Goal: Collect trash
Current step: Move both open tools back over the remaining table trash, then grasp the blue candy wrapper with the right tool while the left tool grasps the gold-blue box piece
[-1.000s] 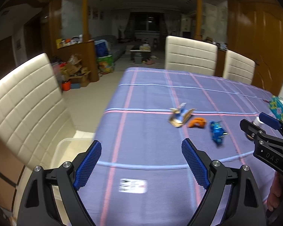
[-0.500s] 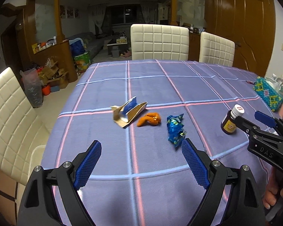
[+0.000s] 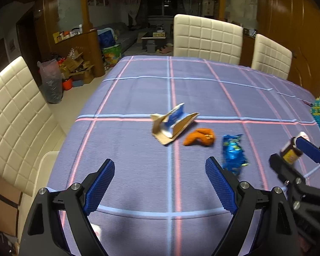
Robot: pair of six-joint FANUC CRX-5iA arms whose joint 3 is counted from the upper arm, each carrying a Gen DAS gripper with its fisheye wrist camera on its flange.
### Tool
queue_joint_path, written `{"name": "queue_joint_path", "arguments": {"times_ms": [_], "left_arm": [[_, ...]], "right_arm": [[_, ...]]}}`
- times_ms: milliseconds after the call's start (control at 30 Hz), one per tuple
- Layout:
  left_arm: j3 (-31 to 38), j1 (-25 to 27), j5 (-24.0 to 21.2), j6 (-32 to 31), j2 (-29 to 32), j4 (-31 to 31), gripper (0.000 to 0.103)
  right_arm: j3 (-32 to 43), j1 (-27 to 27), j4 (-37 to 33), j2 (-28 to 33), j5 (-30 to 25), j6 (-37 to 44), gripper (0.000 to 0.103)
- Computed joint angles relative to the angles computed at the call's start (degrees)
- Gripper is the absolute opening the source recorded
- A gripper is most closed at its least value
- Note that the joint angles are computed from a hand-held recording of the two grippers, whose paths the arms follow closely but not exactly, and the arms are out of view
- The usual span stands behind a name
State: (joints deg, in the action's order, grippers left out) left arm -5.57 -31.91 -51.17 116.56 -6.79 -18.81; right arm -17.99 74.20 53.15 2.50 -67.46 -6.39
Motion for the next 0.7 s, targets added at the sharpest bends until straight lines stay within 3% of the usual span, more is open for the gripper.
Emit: {"name": "queue_joint_path", "arguments": {"times_ms": [167, 333, 500, 567, 700], "left_arm": [[0.6, 1.5, 0.5, -1.7, 1.4, -2.1, 0.085], [0.5, 4.6, 3.9, -8.5, 3.4, 2.3, 0.085], [2.4, 5.1, 6.1, -15.3, 6.9, 4.9, 0.085], [3.8, 4.8, 5.9, -16.1, 8.4, 4.1, 0.085], [6.1, 5.6, 5.7, -18.7, 11.9, 5.7, 0.085]], "right_arm": [[3.9, -2.5, -3.7, 3.5, 3.6, 4.1, 0.075], [7.1, -4.5, -7.2, 6.5, 4.7, 7.0, 0.074], [8.9, -6.3, -11.1, 7.9, 4.2, 9.1, 0.056], [9.4, -7.1, -13.0, 8.2, 3.8, 10.0, 0.037], [8.8, -7.7, -12.5, 8.4, 3.1, 8.7, 0.035]]}}
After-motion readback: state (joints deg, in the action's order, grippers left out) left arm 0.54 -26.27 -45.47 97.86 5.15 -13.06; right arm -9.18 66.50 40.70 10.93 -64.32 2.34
